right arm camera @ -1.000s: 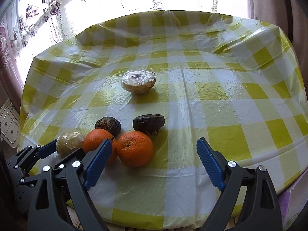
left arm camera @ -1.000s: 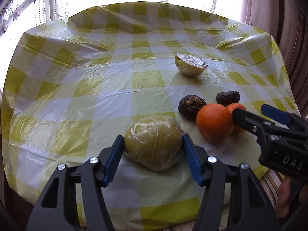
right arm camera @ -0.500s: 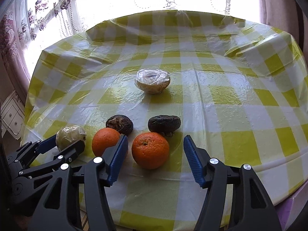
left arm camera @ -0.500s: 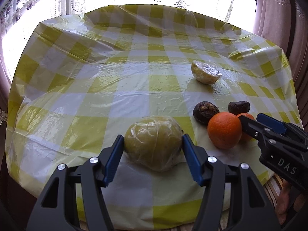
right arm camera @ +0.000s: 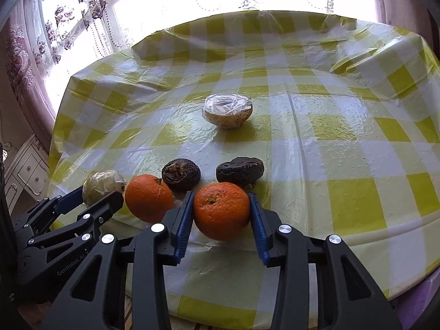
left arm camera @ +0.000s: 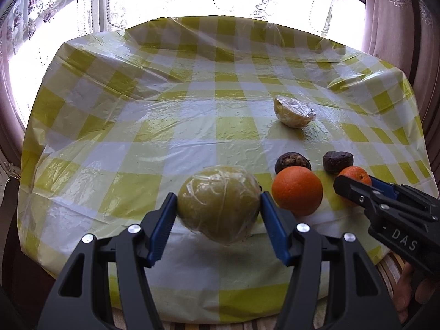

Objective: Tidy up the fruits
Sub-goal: 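Grasp a wrapped green fruit with the left tool while the right tool grasps an orange, then carry the wrapped green fruit and orange into the box and open both tools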

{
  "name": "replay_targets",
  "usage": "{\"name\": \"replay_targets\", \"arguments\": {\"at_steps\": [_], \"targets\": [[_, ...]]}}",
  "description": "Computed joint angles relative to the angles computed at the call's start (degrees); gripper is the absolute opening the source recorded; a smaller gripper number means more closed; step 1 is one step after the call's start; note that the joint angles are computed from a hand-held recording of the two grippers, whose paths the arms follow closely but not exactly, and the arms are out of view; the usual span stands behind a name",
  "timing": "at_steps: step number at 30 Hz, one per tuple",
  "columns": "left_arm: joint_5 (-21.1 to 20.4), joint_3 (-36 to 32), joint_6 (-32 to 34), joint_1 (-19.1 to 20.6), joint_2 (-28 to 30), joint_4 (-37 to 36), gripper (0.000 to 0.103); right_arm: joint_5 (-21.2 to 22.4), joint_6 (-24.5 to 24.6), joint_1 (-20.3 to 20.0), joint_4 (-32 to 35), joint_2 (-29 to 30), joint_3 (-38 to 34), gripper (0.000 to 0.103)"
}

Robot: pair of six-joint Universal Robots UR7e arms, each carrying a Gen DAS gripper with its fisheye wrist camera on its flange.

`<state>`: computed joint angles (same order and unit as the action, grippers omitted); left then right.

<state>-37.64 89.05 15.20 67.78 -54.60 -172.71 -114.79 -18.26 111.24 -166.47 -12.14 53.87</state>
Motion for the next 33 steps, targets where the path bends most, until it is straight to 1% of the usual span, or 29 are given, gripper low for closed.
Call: {"name": "replay_targets", "arguments": {"at_steps": [3, 8, 13, 15, 16, 18, 23, 33], "targets": [[0.7, 0.9, 2.1, -1.1, 0.1, -2.9, 0.062, -1.8, -0.5, 0.3, -3.8, -1.4, 3.1, 0.040], [0.6, 2.2, 3.9, -2.6, 0.3, -4.6, 0.062, -4.0, -0.1, 0.4, -7.6, -4.4, 8.1, 0.040], [1.8, 3.0, 6.3, -4.2, 1.1, -7.5, 0.062, -4.7, 0.0, 0.0, -10.3, -7.2, 12.4, 0.040], [3.1, 3.1, 8.7, -4.9, 1.9, -10.3, 0.062, -4.9, 0.3, -0.2, -11.0, -8.0, 13.7, 0.040], [3.2, 3.1, 9.1, -5.1, 2.0, -10.6, 0.062, -5.0, 0.4, -0.2, -11.3, -8.4, 14.3, 0.040], [2.6, 3.3, 8.6, -5.5, 1.7, -10.0, 0.062, -5.1, 0.6, -0.3, -12.0, -9.0, 15.3, 0.040], [2.1, 4.0, 9.5, -7.0, 1.9, -10.3, 0.062, -5.9, 0.7, -0.5, -13.6, -10.7, 17.8, 0.040], [-1.2, 5.3, 8.0, -9.4, 2.3, -6.2, 0.062, -8.3, 2.6, -1.2, -16.4, -15.8, 24.6, 0.040]]}}
